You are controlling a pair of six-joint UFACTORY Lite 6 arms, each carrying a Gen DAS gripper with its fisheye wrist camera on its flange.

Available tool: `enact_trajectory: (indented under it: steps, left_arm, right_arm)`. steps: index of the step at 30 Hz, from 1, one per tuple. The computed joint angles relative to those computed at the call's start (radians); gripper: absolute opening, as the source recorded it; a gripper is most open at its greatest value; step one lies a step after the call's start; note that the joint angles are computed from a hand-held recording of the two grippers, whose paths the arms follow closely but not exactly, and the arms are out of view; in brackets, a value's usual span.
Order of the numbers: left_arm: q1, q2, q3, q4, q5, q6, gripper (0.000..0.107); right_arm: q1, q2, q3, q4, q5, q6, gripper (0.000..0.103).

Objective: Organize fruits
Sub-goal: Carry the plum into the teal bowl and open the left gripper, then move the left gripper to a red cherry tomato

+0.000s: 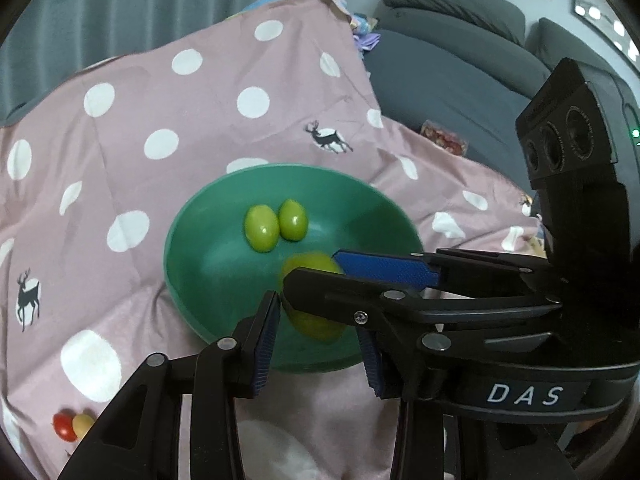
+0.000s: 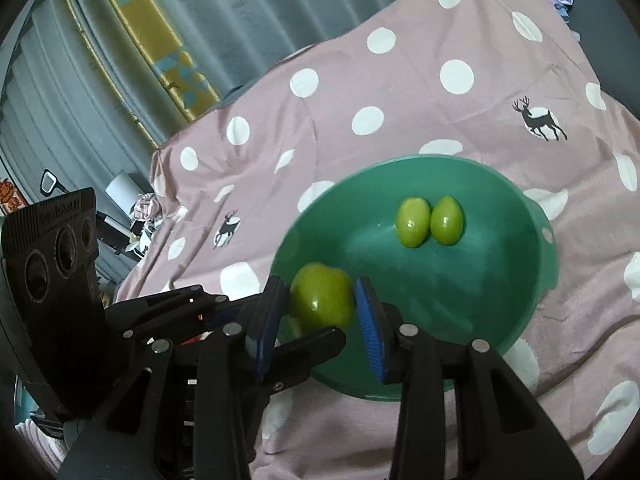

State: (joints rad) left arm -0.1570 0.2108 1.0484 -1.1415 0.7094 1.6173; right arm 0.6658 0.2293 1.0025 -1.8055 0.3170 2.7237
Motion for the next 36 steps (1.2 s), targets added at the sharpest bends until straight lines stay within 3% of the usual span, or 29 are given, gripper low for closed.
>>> enact_trajectory:
  steps: [3, 5, 7, 11, 20, 22, 29, 36]
  left_arm:
    - [-0.002, -0.017, -0.019, 0.002, -0.02, 0.0, 0.04]
    - [-0.012, -0.032, -0.031, 0.004, -0.056, -0.003, 0.054]
    - [0.002, -0.06, -0.055, -0.006, -0.067, 0.01, 0.074]
    - [0.041, -0.107, -0.088, 0.004, -0.056, 0.015, 0.079]
    - [0.227, -0.209, -0.164, 0.04, 0.023, 0.038, 0.081]
    - [0.282, -0.231, -0.179, 0.036, 0.042, 0.049, 0.098]
    - [0.487, -0.269, -0.194, 0.027, 0.135, 0.104, 0.1]
    - [0.68, -0.171, -0.134, 0.087, 0.202, 0.106, 0.1]
  right_arm:
    - [0.016, 0.007, 0.008, 0.048, 0.019, -0.045, 0.047]
    - [0.037, 0.007, 0.016, 0.117, 0.049, -0.102, 0.058]
    - [0.05, -0.007, 0.007, 0.133, 0.071, -0.117, 0.06]
    - [0.104, -0.029, 0.027, 0.257, 0.148, -0.249, 0.063]
    - [0.241, -0.055, 0.096, 0.415, 0.345, -0.434, 0.083]
    - [0.269, -0.054, 0.119, 0.44, 0.384, -0.468, 0.087]
    - [0.319, -0.055, 0.149, 0.476, 0.416, -0.511, 0.099]
    - [0.349, -0.017, 0.166, 0.556, 0.383, -0.569, 0.099]
